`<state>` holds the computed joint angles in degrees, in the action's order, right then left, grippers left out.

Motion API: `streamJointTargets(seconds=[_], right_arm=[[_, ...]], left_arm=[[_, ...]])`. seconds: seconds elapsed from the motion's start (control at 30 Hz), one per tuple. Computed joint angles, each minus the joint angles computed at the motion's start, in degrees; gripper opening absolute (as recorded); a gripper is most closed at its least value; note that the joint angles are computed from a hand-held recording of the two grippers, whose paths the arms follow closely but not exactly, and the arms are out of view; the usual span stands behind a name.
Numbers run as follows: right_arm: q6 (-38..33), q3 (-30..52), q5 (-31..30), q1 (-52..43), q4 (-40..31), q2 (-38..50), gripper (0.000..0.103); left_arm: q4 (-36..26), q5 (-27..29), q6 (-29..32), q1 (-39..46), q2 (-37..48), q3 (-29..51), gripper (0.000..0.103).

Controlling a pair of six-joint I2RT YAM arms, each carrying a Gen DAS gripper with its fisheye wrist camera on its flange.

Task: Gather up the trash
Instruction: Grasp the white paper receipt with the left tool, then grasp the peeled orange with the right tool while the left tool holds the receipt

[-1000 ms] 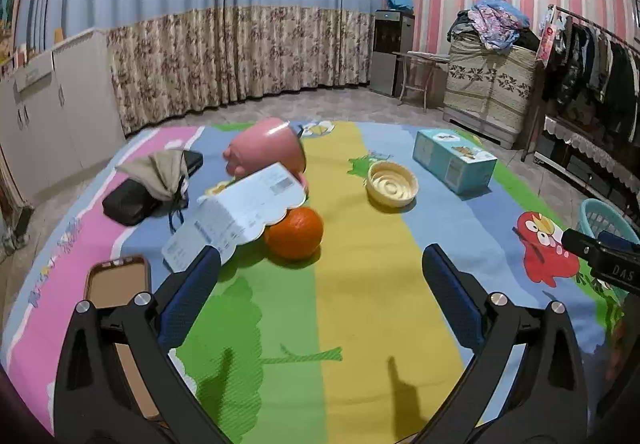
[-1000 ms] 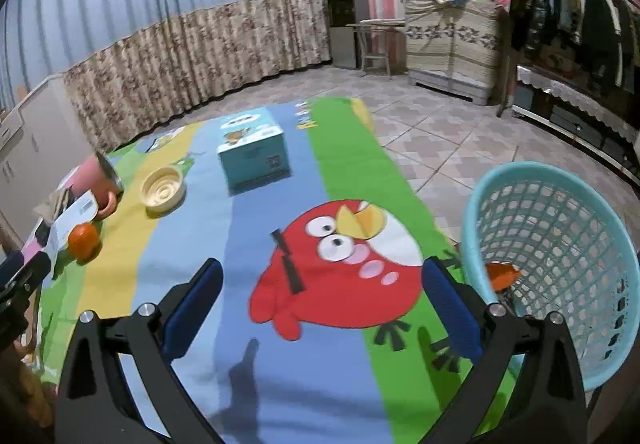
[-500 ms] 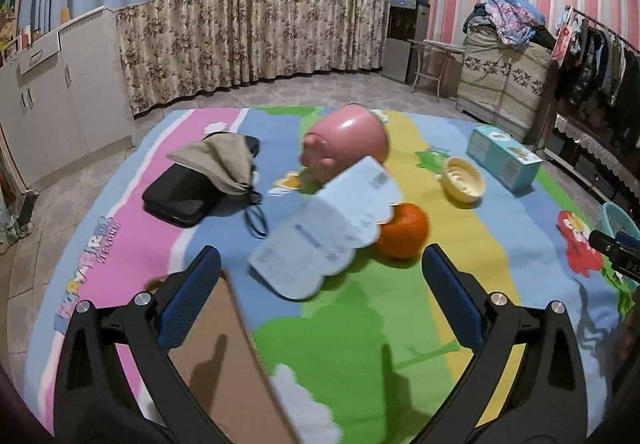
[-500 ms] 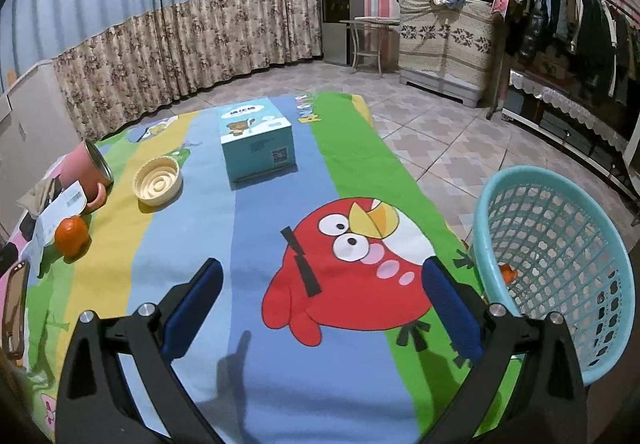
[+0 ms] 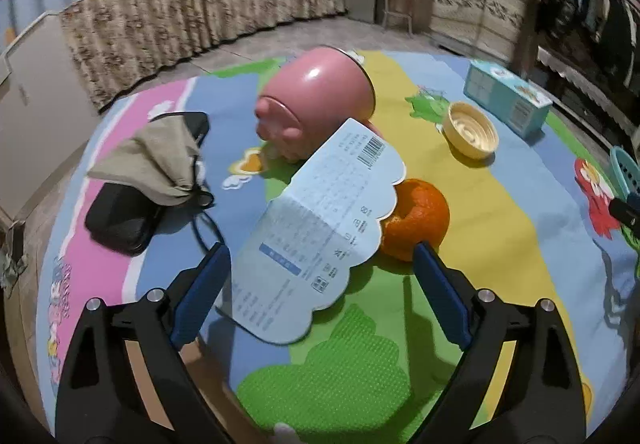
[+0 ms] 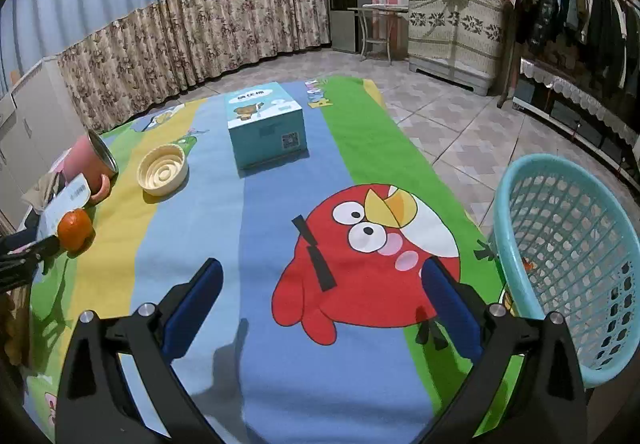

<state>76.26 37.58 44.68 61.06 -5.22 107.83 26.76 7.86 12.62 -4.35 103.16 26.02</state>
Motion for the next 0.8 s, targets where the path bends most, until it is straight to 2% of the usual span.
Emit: streamJointTargets(seconds=[0.03, 0.23, 0.27, 0.47, 0.5, 0.53, 0.57, 0.63, 0.7, 0.8], right_arm=[[-0.22, -0.17, -0.22, -0.16, 0.54, -0.01, 0.097], [-1.92, 0.84, -0.41, -0.08, 0.80, 0.78, 0.097], [-2.22, 1.14, -0.36, 0.00, 0.66, 0.96, 0.097], [-4.60, 3.52, -0.72, 0.75, -0.33, 2.07, 0.097], [-4.92, 4.12, -0.63, 1.03, -0.86, 2.16, 0.097], [-5.65, 4.82, -0.59, 1.40, -1.06, 2.21, 0.097], [-6.64, 5.63, -0.63, 1.68, -1.07, 2.30, 0.097], [-8.57, 8.02, -0.75, 2.22, -1.57, 3.06, 0.097], [-9.96, 10.40, -0.84, 2.69, -2.18, 4.23, 0.097], [-12.84, 15.91, -1.89, 2.94, -2.35, 7.44, 0.097]], left_arm=[[-0.98, 0.34, 0.65, 0.06, 0.33, 0.69, 0.087], [-2.46, 4.08, 3.01, 1.81, 0.50, 1.43, 0.064], [-2.49, 4.31, 2.97, 2.13, 0.54, 1.35, 0.055], [2.93, 3.18, 2.49, 3.38, -2.90, -3.47, 0.052], [4.44, 3.08, 2.50, 3.74, -4.20, -4.95, 0.041], [4.59, 3.56, 2.86, 4.20, -4.95, -5.49, 0.024], [3.50, 4.24, 3.46, 4.84, -5.33, -5.29, 0.013], [2.38, 5.70, 3.56, 6.70, -5.52, -5.08, 0.013], [3.93, 5.21, 3.61, 7.86, -5.50, -6.05, 0.009], [4.76, 7.74, 4.67, 11.02, -7.33, -7.66, 0.004]])
